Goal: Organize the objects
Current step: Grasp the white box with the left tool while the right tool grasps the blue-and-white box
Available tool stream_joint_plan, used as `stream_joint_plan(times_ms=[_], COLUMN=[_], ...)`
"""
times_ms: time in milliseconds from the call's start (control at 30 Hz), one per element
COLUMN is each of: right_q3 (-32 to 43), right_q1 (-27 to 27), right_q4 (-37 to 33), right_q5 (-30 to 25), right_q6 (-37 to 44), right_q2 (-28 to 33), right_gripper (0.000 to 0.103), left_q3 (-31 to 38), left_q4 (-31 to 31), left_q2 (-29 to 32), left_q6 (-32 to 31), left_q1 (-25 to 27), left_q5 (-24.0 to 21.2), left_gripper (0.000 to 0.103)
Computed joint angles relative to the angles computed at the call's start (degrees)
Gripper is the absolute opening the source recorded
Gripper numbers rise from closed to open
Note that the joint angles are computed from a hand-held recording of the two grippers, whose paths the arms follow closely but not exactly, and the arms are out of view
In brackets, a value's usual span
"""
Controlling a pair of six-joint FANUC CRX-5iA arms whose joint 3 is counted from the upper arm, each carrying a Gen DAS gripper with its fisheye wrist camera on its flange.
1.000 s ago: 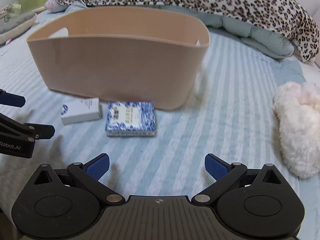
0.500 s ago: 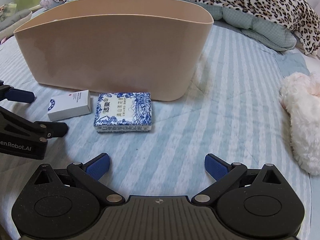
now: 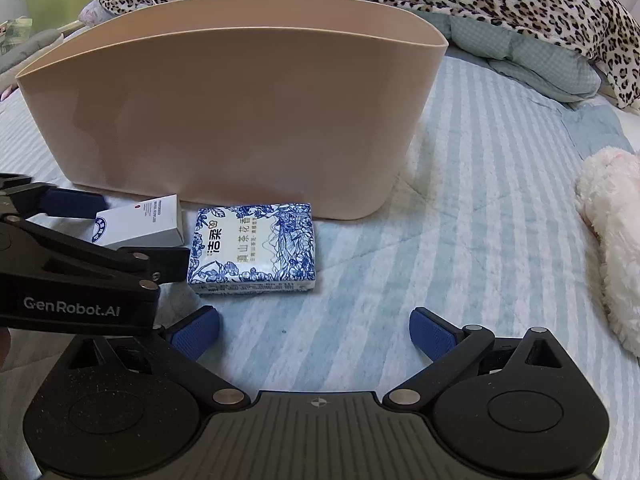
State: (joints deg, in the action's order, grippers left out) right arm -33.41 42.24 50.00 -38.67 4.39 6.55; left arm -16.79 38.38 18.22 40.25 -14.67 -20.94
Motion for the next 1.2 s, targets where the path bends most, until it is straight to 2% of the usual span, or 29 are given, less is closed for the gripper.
stream_joint_plan(times_ms=[67,133,167,200,233,433,500,600,733,800,867,933,1100,1200], right_q3=[-0.32,-0.56,-0.51,-0.4,-0.25,0.2,0.63,1.53,3.16,2.82,2.34,2.36,1.68,0.66], right_q1=[-0.08,-0.39,-0.47,-0.69,-1.1,-1.18,-1.18,-1.26,-1.15,-1.34,-1.38,-1.33,0.2,0.8], right_q4=[0.52,1.24,1.32,1.58,1.97,3.13,3.07,3.56,4.59,5.98,7.21,7.43,5.55,5.6], right_q5=[0.43,1.12,1.32,1.62,2.12,3.27,3.54,3.56,1.97,2.37,2.27,2.0,0.55,0.11], right_q6=[-0.37,-0.96,-1.17,-1.46,-1.78,-2.67,-2.69,-3.56,-4.61,-6.52,-7.87,-7.32,-4.98,-5.4], right_q2=[-0.18,-0.27,-0.24,-0.02,0.36,0.86,1.14,2.0,3.76,3.8,3.58,3.38,1.27,-1.29], right_gripper=[0.103,0.103,0.103,0.103,0.103,0.103,0.103,0.103,0.1,0.076,0.06,0.06,0.06,0.06], left_q3=[-0.19,-0.07,-0.28,-0.38,-0.66,3.99,5.04,5.41,4.38,4.23,5.02,5.07,3.96,2.34], left_q4=[1.74,0.26,-0.14,0.36,-1.58,-19.02,-22.76,-23.65,-21.49,-21.28,-23.95,-25.57,-24.99,-22.81], left_q2=[0.13,-0.13,-0.5,-0.7,-1.28,-2.11,-2.25,-2.18,-2.67,-2.83,-2.71,-3.05,-4.31,-6.03], left_q6=[-3.53,-4.15,-4.4,-5.34,-3.9,16.31,21.25,23.14,21.57,21.45,24.11,25.66,25.98,23.87], left_q1=[0.24,0.57,0.66,0.99,1.28,2.83,3.03,3.38,4.22,4.35,3.78,3.61,3.88,4.31], left_q5=[-0.19,-0.14,-0.31,-0.97,-0.83,-4.59,-5.48,-5.88,-5.5,-5.44,-5.2,-4.72,-4.3,-3.48], left_gripper=[0.074,0.051,0.046,0.033,0.032,0.032,0.033,0.033,0.033,0.032,0.032,0.032,0.032,0.032])
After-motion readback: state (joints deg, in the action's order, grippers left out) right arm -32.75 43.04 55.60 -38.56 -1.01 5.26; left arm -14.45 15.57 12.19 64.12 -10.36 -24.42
